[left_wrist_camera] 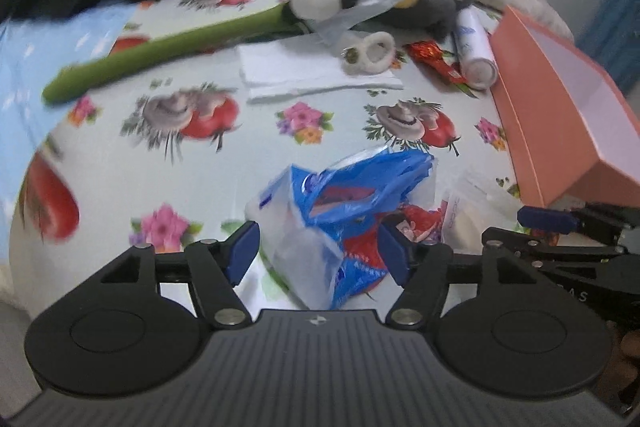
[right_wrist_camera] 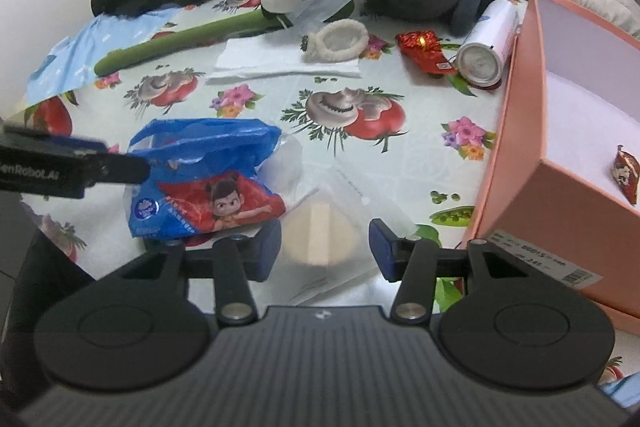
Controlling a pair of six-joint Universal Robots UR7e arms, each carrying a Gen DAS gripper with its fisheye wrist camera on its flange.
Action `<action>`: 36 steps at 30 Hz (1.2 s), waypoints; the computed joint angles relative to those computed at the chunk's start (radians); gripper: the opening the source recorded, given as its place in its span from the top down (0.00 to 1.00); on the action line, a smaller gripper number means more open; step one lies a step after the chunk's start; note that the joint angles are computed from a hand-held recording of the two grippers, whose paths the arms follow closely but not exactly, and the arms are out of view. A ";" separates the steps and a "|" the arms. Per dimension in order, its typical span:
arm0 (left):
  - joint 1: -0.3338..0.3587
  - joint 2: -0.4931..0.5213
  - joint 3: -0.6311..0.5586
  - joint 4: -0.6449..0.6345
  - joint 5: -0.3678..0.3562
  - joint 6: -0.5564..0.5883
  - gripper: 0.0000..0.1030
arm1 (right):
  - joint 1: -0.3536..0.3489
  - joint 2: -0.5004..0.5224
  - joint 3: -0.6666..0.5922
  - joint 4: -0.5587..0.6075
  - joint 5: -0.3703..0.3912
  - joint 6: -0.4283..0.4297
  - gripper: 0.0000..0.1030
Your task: Organize soft objects
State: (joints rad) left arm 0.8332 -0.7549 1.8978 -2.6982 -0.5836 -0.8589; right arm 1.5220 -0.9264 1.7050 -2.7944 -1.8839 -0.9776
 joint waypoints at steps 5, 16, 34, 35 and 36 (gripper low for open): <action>0.020 0.032 -0.063 0.012 0.006 0.177 0.31 | -0.004 0.016 -0.009 0.010 -0.001 -0.035 0.36; 0.086 0.106 -0.198 0.076 -0.079 0.501 0.29 | -0.018 0.065 -0.064 0.059 -0.046 -0.043 0.39; 0.077 0.113 -0.191 0.132 -0.065 0.365 0.76 | -0.018 0.057 -0.125 0.163 -0.004 0.120 0.77; 0.073 0.111 -0.185 0.125 -0.064 0.352 0.78 | -0.017 0.053 -0.125 0.167 0.003 0.127 0.77; 0.068 0.109 -0.179 0.113 -0.068 0.340 0.80 | -0.017 0.047 -0.123 0.172 0.012 0.139 0.77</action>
State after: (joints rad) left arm 0.9017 -0.6463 1.7187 -2.5850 -0.6520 -0.5185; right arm 1.5052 -0.8796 1.5825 -2.6227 -1.8718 -0.8386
